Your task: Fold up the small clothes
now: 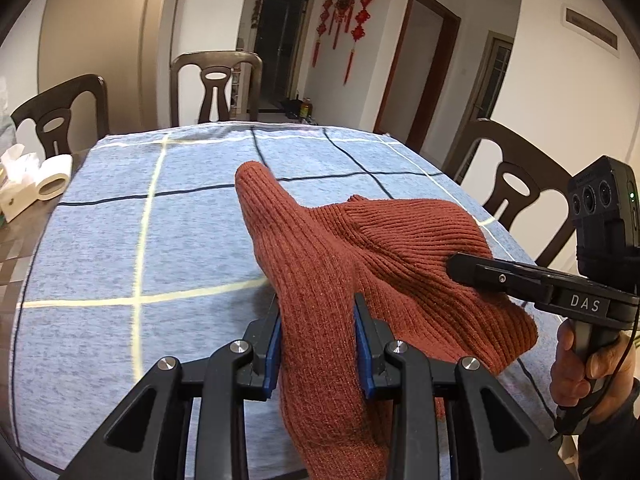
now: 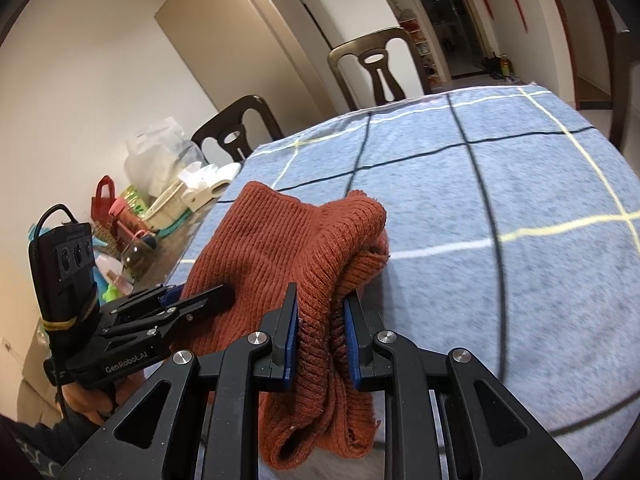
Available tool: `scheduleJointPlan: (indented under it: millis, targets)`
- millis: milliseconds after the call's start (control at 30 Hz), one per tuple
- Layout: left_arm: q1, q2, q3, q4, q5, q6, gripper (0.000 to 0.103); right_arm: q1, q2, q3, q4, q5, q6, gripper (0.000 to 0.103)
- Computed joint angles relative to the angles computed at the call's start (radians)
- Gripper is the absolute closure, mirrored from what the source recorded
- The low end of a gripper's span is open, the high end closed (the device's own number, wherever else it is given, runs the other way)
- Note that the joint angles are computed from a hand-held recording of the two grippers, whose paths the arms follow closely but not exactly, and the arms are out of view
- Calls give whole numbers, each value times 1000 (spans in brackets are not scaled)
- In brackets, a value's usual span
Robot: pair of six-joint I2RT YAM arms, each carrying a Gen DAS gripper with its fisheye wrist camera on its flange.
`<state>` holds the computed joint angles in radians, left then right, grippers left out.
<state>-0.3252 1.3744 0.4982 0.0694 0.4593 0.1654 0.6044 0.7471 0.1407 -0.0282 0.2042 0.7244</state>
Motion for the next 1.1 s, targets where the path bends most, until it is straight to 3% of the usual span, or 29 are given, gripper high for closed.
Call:
scheduleJointPlan:
  millis: [233, 500, 833, 900, 967, 1100]
  targets:
    - [136, 75, 79, -19, 69, 65, 70, -39, 316, 82, 267, -76, -60, 83]
    - [215, 199, 191, -21, 93, 95, 70, -78, 565, 194, 417, -134, -96, 83]
    - [233, 439, 309, -12, 83, 101, 68, -181, 804, 237, 527, -233, -87, 82]
    - [255, 455, 318, -24, 126, 93, 67, -215, 846, 223, 568, -286, -67, 80]
    - [262, 451, 320, -39, 128, 97, 64, -234, 843, 212, 579, -309, -59, 78]
    - [276, 418, 310, -69, 121, 117, 63, -219, 758, 215, 480, -273, -75, 75]
